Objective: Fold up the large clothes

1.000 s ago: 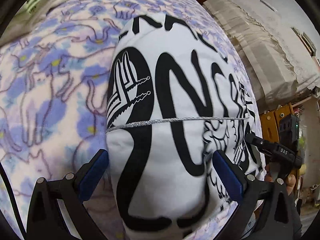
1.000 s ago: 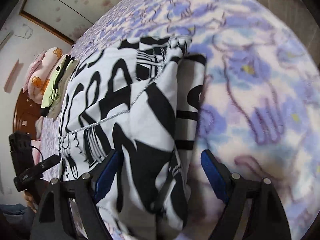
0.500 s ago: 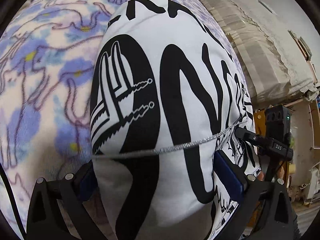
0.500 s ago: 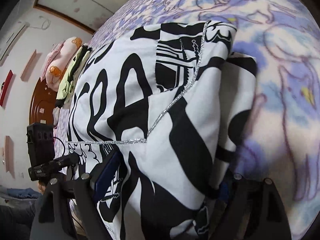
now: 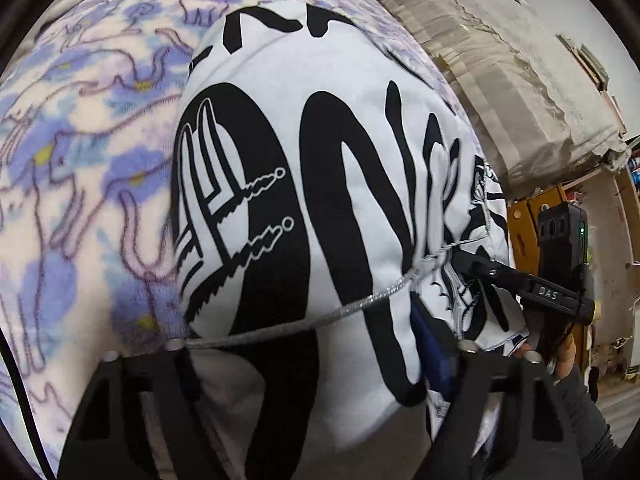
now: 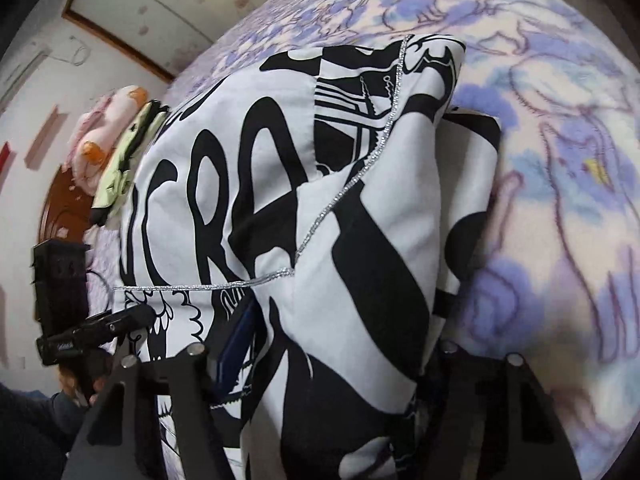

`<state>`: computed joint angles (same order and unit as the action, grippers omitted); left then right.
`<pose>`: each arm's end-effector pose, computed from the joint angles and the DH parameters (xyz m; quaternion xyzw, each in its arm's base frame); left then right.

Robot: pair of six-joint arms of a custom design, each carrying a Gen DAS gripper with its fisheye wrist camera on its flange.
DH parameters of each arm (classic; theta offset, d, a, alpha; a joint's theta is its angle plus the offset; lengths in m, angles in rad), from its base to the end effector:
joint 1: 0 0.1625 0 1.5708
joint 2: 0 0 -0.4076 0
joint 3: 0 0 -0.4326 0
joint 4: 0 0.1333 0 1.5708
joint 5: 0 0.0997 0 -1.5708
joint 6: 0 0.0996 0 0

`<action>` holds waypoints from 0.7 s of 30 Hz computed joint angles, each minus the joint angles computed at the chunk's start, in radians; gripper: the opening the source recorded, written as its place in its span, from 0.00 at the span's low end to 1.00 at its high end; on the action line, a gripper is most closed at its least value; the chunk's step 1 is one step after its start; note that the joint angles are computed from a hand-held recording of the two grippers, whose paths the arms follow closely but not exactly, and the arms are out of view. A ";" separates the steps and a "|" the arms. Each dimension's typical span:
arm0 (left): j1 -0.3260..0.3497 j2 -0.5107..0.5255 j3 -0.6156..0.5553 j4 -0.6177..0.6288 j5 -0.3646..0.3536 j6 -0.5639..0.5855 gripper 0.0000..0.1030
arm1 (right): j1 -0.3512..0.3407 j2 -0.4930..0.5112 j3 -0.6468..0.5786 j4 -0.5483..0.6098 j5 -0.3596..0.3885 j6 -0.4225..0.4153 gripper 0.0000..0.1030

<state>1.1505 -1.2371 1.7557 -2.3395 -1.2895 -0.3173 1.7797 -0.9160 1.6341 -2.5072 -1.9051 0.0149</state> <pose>-0.1099 -0.6404 0.2652 0.0331 0.9820 -0.1653 0.0852 0.2419 -0.6558 0.1309 0.0769 -0.9773 0.1252 0.1524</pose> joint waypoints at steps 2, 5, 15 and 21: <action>-0.004 -0.007 -0.010 0.018 0.000 -0.005 0.58 | 0.034 0.014 -0.016 0.004 -0.049 0.045 0.54; -0.028 -0.006 -0.039 0.073 0.034 -0.012 0.49 | 0.082 0.029 -0.044 0.038 -0.118 0.125 0.38; -0.099 -0.059 -0.212 0.408 0.140 -0.083 0.44 | 0.230 0.075 -0.152 0.182 -0.159 0.332 0.24; -0.104 -0.156 -0.281 0.570 0.203 -0.110 0.44 | 0.303 0.188 -0.312 0.259 -0.112 0.370 0.24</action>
<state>1.0467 -1.3927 1.4745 -1.7699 -1.0864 -0.4269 2.0822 -0.7282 1.3222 -2.2479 -2.0172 0.3846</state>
